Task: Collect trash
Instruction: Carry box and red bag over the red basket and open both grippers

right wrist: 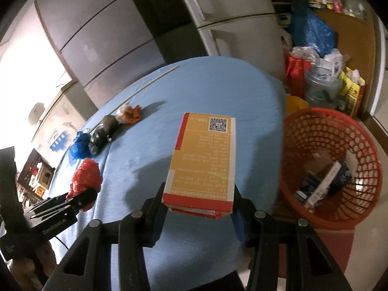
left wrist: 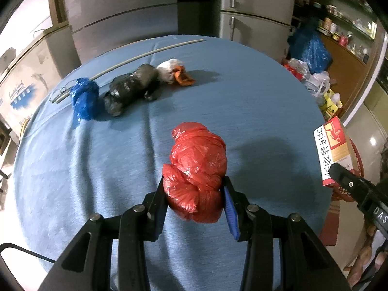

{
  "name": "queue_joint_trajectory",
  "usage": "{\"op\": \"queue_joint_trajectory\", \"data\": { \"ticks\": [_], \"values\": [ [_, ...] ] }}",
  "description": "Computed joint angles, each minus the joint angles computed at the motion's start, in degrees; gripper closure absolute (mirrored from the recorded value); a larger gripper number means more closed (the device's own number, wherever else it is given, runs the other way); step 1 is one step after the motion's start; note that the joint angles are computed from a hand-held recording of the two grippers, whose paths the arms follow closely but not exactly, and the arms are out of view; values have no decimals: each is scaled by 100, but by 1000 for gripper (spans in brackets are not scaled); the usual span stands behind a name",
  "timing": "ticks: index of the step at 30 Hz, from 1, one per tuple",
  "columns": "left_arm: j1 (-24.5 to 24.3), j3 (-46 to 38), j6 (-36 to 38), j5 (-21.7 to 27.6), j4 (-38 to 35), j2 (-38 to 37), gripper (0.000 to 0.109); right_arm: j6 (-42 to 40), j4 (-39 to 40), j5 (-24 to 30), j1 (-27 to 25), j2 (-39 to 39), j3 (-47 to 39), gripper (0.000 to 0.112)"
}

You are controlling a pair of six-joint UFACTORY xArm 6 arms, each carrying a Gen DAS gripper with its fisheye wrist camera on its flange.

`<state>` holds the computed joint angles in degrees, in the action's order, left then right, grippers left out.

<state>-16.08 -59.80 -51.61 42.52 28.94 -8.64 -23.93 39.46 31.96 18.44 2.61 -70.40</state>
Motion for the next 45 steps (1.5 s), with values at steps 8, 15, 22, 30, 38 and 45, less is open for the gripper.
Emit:
{"op": "queue_joint_trajectory", "data": {
  "ticks": [8,15,22,30,38,45],
  "values": [
    [-146,-224,135,-54,-32,204,66,397,-443,-235,-469,-152,211,62],
    [-246,-428,281,-103,-82,376,65,961,-1083,-427,-934,-48,206,62],
    [-320,-700,465,-117,-159,604,65,1388,-1629,-462,-1298,139,77,62],
    [-500,-1368,882,-211,-385,1139,66,1583,-1818,-379,-1498,345,-39,62],
    [-789,-2388,1634,-300,-1021,1985,65,1532,-1774,-282,-1561,443,-68,62],
    [-975,-3105,2069,-205,-1275,2525,65,1546,-1840,-140,-1652,602,-182,58]
  ]
}}
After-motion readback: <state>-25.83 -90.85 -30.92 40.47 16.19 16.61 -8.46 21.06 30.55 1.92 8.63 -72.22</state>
